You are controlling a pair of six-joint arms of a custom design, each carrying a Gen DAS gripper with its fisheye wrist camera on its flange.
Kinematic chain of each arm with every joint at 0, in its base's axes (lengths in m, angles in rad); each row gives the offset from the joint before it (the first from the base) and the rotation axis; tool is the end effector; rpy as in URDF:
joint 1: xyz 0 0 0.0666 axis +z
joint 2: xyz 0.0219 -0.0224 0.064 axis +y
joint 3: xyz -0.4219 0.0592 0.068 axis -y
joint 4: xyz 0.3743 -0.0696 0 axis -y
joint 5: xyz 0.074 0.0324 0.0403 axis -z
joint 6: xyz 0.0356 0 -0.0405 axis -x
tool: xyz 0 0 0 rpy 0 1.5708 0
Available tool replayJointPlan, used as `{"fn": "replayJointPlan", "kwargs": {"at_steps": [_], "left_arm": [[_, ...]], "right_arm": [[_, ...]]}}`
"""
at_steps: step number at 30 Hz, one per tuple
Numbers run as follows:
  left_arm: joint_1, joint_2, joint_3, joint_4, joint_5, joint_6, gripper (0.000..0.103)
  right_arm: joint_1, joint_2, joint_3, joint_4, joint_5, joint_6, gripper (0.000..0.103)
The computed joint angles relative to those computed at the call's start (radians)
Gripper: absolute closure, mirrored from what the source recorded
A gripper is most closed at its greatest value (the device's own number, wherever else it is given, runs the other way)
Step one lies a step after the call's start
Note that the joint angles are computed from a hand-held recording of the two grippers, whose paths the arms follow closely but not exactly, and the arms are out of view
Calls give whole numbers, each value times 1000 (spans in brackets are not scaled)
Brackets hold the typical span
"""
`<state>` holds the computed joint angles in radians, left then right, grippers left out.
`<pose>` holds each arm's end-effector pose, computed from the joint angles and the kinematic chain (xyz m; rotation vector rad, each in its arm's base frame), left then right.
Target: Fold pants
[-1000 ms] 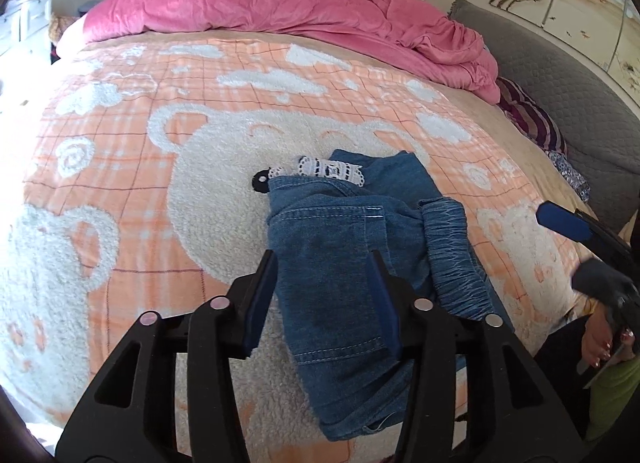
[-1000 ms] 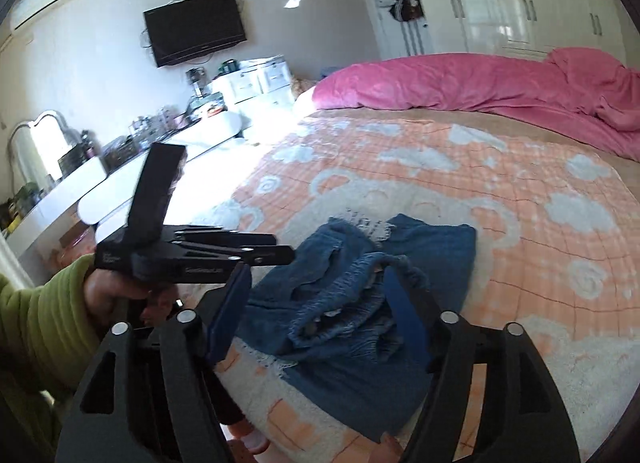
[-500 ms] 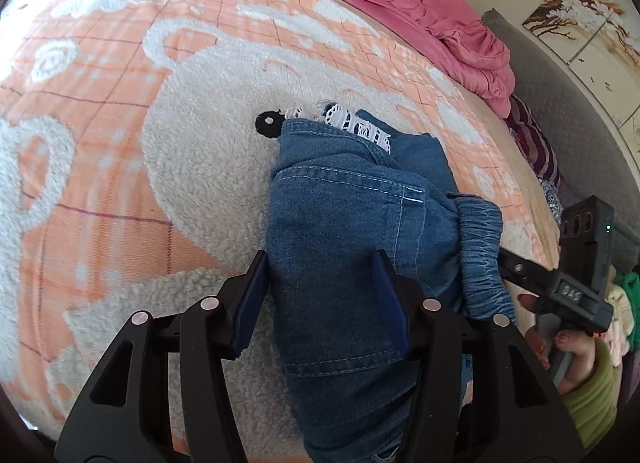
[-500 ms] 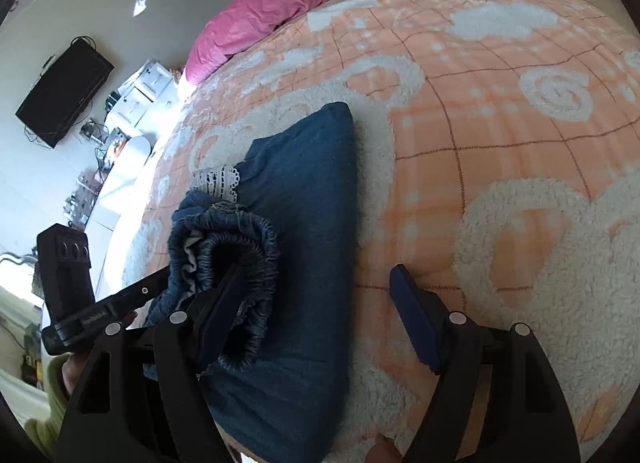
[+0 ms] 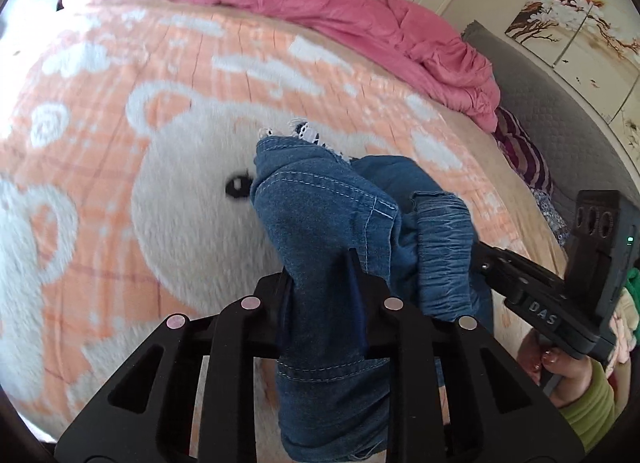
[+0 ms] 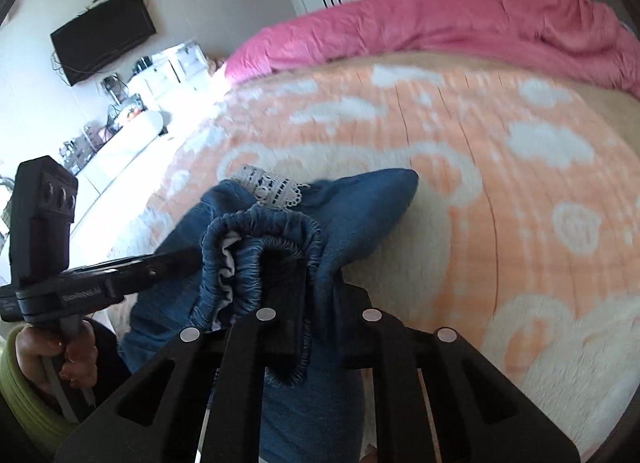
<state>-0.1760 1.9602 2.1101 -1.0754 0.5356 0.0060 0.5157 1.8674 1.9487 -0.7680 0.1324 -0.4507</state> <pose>0.6641 -0.1370 0.4673 0.4320 2.4222 -0.7440 0.5834 0.3248 0.4752 -0.0026 2.2766 0.3668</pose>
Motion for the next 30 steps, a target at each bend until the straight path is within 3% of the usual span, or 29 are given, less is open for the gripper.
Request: {"fn": "replayJointPlan", "kwargs": {"at_steps": [6,14,16,18,21,23,27,30], "left_arm": [[-14,143,267,-64,-43,38,86],[-50,352,577,-208,-164,5,86],[-55,379,600,-238,-199,0,83],[-56,380,583,-237,-225,-7,73],[-53,365,555,-224,-236,-6,66],[-50,360,544,-225,-238,7,60],[-44,344,517,-223,-231,19,55],[-43,330,493,-210,-228,22,52]], "right_arm": [[-55,94,173,-30,-11,53,93],[-116,244,349,-181,-51,-49,93],[-117,285,403,-267,-23,-63,92],[-109,331,477,-380,26,-57,84],[-112,316,440,-365,44,-83,73],[-115,307,420,-353,37,-86,73],[-103,297,409,-366,106,-67,56],[-107,274,366,-343,97,-85,53]]}}
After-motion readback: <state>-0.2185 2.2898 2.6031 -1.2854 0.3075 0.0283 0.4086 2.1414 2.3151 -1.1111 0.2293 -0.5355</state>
